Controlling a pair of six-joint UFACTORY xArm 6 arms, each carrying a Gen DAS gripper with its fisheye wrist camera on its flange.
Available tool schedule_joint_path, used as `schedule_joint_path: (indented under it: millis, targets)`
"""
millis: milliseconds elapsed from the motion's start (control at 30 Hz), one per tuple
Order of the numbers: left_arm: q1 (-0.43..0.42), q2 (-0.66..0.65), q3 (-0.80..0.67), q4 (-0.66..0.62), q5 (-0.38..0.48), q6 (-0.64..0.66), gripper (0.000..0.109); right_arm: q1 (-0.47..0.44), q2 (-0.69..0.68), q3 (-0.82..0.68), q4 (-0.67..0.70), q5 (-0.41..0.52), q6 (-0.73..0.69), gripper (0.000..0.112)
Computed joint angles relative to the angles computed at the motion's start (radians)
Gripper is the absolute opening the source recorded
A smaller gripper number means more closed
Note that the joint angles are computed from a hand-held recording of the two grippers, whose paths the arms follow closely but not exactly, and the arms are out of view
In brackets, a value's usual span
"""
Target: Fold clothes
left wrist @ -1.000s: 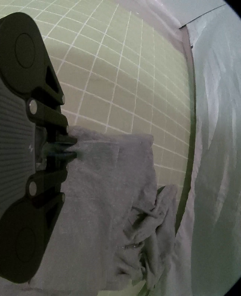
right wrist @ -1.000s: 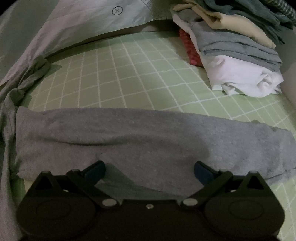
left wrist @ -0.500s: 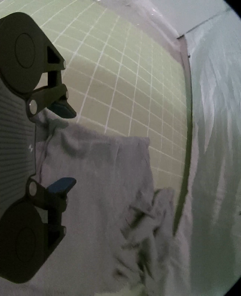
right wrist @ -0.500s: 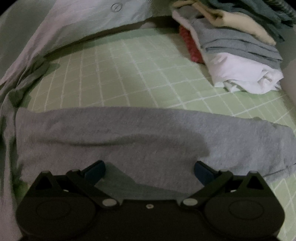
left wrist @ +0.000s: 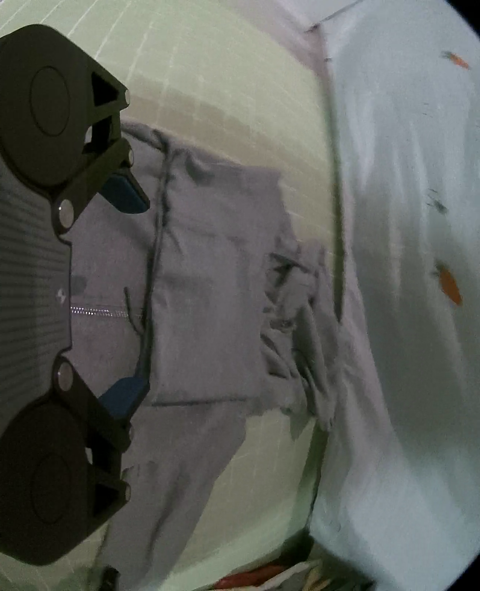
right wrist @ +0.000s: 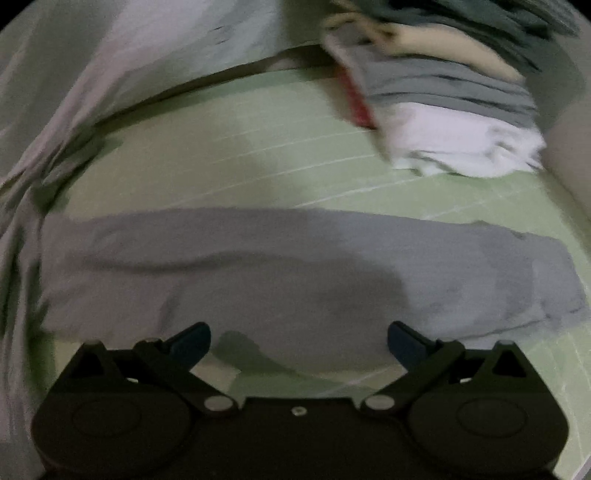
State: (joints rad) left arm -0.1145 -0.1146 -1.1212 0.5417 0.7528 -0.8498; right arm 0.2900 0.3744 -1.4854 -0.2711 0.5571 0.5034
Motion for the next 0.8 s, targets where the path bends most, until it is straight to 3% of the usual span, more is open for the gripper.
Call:
schedule_joint_path:
  millis: [167, 333, 533, 700, 800]
  targets:
    - [-0.041, 0.003, -0.033, 0.062, 0.087, -0.044, 0.097, -0.081, 0.005, 0.001, -0.186, 0.003, 0.137, 0.103]
    - [-0.064, -0.002, -0.043, 0.068, 0.161, -0.074, 0.097, -0.163, 0.015, -0.002, -0.262, 0.001, 0.170, 0.103]
    - [-0.087, 0.002, -0.062, 0.083, 0.209, -0.088, 0.097, -0.230, 0.023, 0.006, -0.197, -0.040, 0.206, 0.103]
    - [-0.096, -0.006, -0.059, 0.091, 0.222, -0.101, 0.097, -0.229, 0.017, 0.023, -0.255, -0.055, 0.270, 0.103]
    - [-0.094, -0.028, -0.036, 0.093, 0.213, -0.112, 0.097, -0.227, 0.009, 0.032, -0.214, -0.064, 0.223, 0.101]
